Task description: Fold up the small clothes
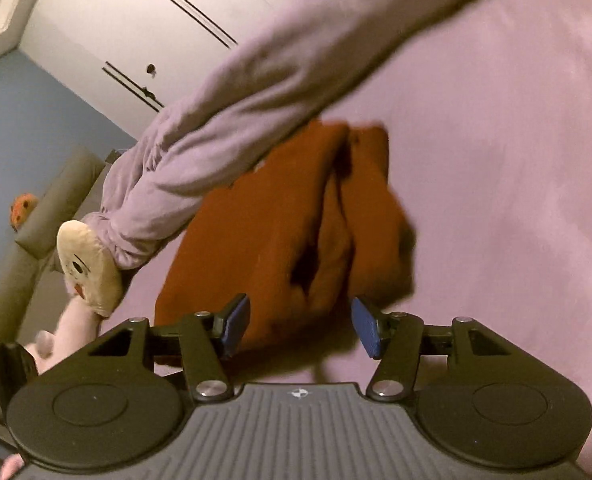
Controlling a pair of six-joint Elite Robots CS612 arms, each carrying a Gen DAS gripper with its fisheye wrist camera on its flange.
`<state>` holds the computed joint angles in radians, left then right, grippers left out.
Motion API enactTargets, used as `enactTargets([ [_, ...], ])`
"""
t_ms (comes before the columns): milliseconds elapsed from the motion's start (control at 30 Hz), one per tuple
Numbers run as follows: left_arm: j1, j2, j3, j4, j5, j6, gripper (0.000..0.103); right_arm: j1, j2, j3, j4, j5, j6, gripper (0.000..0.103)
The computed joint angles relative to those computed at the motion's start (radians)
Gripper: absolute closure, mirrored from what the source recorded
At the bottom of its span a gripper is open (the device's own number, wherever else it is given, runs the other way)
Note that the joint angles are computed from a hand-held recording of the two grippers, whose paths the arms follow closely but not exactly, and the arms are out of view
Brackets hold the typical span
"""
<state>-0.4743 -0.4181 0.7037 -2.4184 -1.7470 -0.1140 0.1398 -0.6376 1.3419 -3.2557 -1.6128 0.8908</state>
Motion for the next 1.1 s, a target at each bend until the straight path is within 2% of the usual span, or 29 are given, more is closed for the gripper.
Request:
enactTargets([
  [67, -0.002, -0.002, 0.005, -0.005, 0.013, -0.001, 0.01, -0.003, 0.02, -0.026, -0.009, 0.022, 0.017, 0.047],
  [200, -0.007, 0.014, -0.023, 0.013, 0.04, -0.009, 0.01, -0.003, 0.041, -0.067, -0.006, 0.008, 0.071, 0.047],
  [233, -0.007, 0.014, -0.024, 0.01, 0.044, -0.014, 0.01, -0.003, 0.043, -0.074, -0.001, 0.002, 0.074, 0.051],
  [267, -0.007, 0.016, -0.028, 0.012, 0.05, -0.021, 0.01, -0.001, 0.046, -0.084, 0.002, -0.012, 0.064, 0.063],
  [300, -0.007, 0.019, -0.033, 0.014, 0.051, -0.024, 0.01, 0.001, 0.049, -0.093, 0.013, -0.025, 0.052, 0.069],
  [467, -0.012, 0.033, -0.06, 0.029, 0.066, -0.022, 0.01, -0.01, 0.052, -0.11, 0.066, 0.011, 0.058, 0.07],
  [600, -0.017, 0.037, -0.069, 0.035, 0.078, -0.012, 0.01, -0.024, 0.058, -0.125, 0.093, 0.084, 0.086, 0.07],
  [633, -0.018, 0.037, -0.07, 0.039, 0.084, -0.009, 0.01, -0.023, 0.058, -0.13, 0.103, 0.077, 0.068, 0.079],
  [667, -0.018, 0.035, -0.069, 0.039, 0.088, -0.005, 0.01, -0.02, 0.056, -0.135, 0.115, 0.057, 0.022, 0.085],
  [767, -0.02, 0.031, -0.062, 0.031, 0.095, 0.004, 0.01, 0.003, 0.044, -0.146, 0.152, -0.068, -0.151, 0.087],
  [967, -0.021, 0.033, -0.06, 0.024, 0.089, 0.013, 0.01, 0.034, 0.035, -0.144, 0.17, -0.298, -0.292, 0.087],
  [1100, -0.017, 0.028, -0.05, 0.026, 0.083, 0.013, 0.01, 0.046, 0.057, -0.165, 0.239, -0.38, -0.378, 0.082],
])
